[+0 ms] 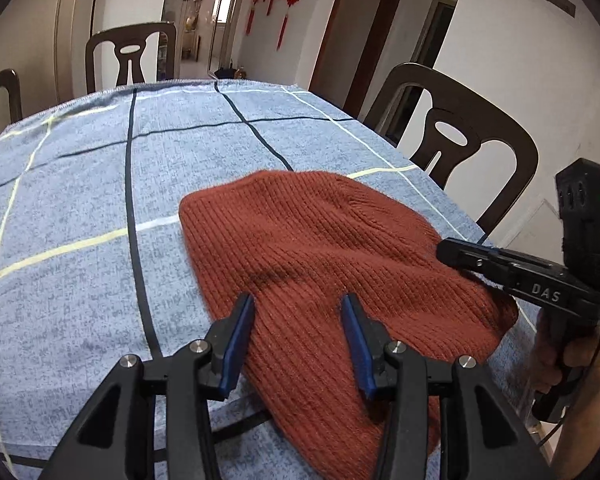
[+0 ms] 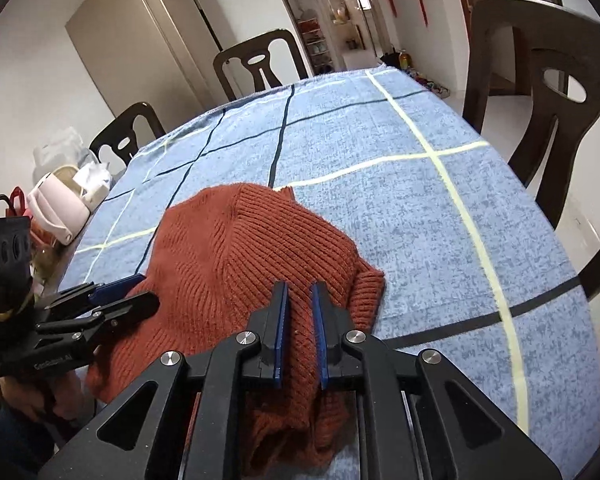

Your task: Fold small clothes

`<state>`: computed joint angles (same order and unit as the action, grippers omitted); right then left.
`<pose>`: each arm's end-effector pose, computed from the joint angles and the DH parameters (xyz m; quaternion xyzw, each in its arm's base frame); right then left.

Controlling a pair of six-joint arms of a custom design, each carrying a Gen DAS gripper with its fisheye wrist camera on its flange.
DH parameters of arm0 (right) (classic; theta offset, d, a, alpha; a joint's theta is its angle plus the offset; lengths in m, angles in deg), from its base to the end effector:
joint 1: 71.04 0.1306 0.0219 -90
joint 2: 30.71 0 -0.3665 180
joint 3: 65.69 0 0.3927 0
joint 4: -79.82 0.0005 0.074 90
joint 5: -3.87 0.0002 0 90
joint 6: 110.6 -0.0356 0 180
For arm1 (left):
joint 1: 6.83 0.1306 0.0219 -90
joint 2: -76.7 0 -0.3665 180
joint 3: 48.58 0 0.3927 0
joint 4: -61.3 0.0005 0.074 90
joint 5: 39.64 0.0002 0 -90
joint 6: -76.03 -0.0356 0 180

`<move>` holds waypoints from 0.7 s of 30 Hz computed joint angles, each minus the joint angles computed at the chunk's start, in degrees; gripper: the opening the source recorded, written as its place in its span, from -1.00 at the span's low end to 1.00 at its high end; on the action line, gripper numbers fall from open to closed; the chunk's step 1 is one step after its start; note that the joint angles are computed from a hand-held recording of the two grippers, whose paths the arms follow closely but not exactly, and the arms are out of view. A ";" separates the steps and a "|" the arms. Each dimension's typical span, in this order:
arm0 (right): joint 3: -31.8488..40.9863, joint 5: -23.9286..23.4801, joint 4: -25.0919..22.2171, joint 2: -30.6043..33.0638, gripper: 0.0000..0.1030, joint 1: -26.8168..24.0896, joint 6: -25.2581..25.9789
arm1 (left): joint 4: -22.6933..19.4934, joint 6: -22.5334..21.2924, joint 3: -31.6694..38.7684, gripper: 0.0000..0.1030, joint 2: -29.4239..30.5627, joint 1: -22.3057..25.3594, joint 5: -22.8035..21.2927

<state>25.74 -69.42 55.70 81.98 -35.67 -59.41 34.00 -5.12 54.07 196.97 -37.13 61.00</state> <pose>0.4996 0.3415 0.2493 0.0826 0.9133 0.1193 0.3807 0.5645 -0.3381 0.2512 0.2061 0.8970 -0.2086 0.3309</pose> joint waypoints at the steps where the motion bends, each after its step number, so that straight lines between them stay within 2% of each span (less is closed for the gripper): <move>1: -0.59 0.47 0.44 -0.71 -0.76 0.40 0.27 | 0.10 -0.04 -0.31 -0.08 -0.34 -0.03 -0.29; 21: -4.37 1.98 3.46 -3.90 -0.76 3.84 4.76 | 3.16 -0.58 -6.15 -0.07 -5.24 -1.07 -2.34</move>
<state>21.38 -67.44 59.16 78.07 -31.84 -54.65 37.17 -5.71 47.92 191.73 -38.20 58.66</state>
